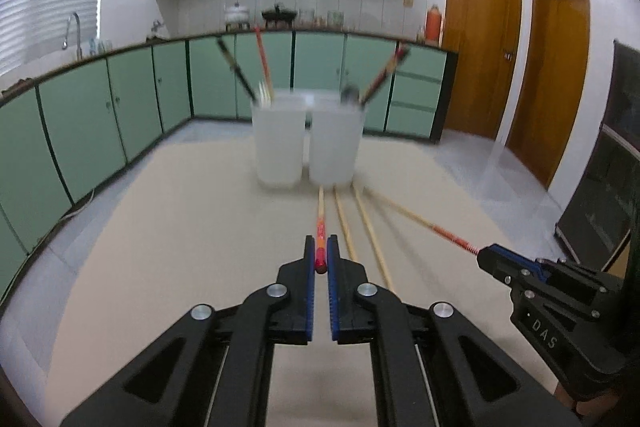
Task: Organize utensils
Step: 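Carry both red-banded chopsticks up over the white holder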
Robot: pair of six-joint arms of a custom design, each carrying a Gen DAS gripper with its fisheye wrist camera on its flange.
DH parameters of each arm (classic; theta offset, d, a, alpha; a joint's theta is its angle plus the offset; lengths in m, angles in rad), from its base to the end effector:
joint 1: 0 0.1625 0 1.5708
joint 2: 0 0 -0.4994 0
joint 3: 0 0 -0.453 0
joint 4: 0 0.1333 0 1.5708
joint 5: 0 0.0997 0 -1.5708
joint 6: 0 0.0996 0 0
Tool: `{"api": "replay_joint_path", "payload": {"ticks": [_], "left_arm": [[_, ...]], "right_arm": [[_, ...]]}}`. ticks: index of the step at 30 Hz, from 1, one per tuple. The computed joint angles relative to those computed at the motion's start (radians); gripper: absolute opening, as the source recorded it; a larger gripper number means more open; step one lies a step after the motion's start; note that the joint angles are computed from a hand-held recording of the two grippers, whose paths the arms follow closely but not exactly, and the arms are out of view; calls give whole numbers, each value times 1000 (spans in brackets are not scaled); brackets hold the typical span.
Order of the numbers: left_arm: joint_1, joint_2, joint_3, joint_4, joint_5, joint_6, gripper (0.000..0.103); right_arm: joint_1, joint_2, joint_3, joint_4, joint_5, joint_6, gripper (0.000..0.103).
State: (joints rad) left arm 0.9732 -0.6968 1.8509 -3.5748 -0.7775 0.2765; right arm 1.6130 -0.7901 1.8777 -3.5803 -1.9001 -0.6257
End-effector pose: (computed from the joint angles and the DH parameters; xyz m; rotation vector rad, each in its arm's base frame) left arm -0.2163 -0.6809 0.0975 0.5649 2.2147 -1.1535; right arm 0.1304 -0.6924 0.1386 0.5958 -2.3176 1.0204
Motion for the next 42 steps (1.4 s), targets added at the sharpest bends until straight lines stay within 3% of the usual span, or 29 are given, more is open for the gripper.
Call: {"api": "replay_joint_path", "payload": {"ticks": [10,19,28,32,42], "left_arm": [[-30,-24,-72,-31,-35,81,6],[-37,-36,-152,19,-74,120,5],[-38,-68,-185,66,-119,118,5],[-42,-80,-201,53,-139,135,5],[-35,-19,-421,34,-194,284,5]], "right_arm": [[40,-50,-59,40,49,18,5],[71,-77,-161,198,71,87,5],[109,-88,-241,311,94,48,5],[126,-90,-292,356,146,38,5],[165,-7,-500,401,187,0,5]]}}
